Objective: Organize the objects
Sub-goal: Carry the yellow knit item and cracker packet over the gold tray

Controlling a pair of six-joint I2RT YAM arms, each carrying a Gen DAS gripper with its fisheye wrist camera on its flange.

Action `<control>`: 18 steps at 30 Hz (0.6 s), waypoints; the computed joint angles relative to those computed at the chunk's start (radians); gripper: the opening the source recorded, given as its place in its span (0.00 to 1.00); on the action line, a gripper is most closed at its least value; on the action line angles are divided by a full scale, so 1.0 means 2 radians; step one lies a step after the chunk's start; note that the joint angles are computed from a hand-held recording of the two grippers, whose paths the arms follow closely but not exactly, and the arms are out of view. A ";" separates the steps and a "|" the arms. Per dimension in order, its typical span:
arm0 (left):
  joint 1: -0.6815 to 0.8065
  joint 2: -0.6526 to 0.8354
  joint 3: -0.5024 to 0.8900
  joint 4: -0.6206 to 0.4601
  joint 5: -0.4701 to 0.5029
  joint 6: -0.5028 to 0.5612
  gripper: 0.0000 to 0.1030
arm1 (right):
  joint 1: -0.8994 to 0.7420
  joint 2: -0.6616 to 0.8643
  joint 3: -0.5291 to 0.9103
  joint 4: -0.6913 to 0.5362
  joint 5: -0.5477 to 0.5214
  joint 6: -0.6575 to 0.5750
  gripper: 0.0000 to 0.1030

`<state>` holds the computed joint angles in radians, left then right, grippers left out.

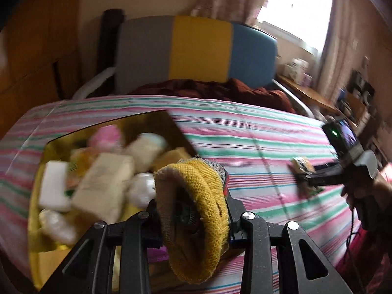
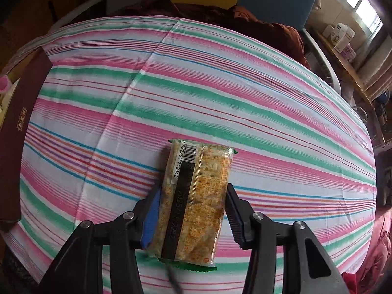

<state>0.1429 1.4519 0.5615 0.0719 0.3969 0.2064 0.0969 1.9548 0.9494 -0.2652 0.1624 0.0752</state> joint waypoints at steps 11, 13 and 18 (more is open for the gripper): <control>0.159 0.041 0.034 -0.016 0.052 0.045 0.35 | 0.130 -0.097 -0.032 0.007 -0.019 0.076 0.48; 0.182 0.050 0.044 -0.019 0.057 0.051 0.35 | 0.149 -0.111 -0.037 0.020 -0.025 0.089 0.48; 0.216 0.080 0.068 -0.021 0.064 0.060 0.35 | 0.226 -0.133 -0.030 0.040 -0.039 0.134 0.48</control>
<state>0.5744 1.6124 0.6966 0.0308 0.5245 0.3266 0.5491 1.6887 0.8904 -0.1857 0.0838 0.3432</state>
